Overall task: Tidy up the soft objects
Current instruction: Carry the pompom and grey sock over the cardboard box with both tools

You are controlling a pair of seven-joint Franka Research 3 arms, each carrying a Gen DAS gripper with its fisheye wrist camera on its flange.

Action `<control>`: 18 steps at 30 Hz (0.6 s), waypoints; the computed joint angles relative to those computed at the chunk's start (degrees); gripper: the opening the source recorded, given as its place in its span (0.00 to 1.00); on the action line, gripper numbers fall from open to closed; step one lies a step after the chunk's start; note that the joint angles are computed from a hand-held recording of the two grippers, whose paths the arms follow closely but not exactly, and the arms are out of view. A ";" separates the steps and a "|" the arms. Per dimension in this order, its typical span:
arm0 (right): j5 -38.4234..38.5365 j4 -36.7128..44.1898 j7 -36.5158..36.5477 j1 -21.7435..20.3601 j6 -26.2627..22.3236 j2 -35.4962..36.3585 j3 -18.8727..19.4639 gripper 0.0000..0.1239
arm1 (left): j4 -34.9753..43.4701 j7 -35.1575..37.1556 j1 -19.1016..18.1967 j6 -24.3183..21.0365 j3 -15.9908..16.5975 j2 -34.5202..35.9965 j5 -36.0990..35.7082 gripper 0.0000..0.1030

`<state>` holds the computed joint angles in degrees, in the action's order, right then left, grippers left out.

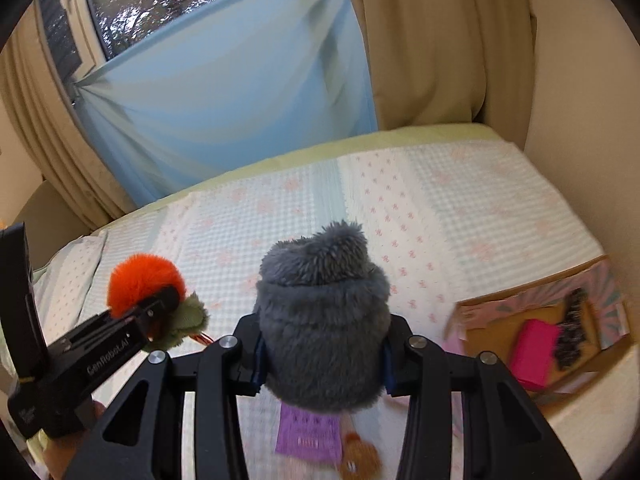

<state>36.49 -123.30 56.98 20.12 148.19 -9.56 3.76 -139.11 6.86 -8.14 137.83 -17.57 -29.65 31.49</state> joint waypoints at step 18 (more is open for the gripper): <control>-1.62 5.40 -9.78 -7.18 -25.87 -17.64 -9.88 0.31 | 32.24 -5.31 -9.33 -30.99 -11.67 12.17 2.76 0.33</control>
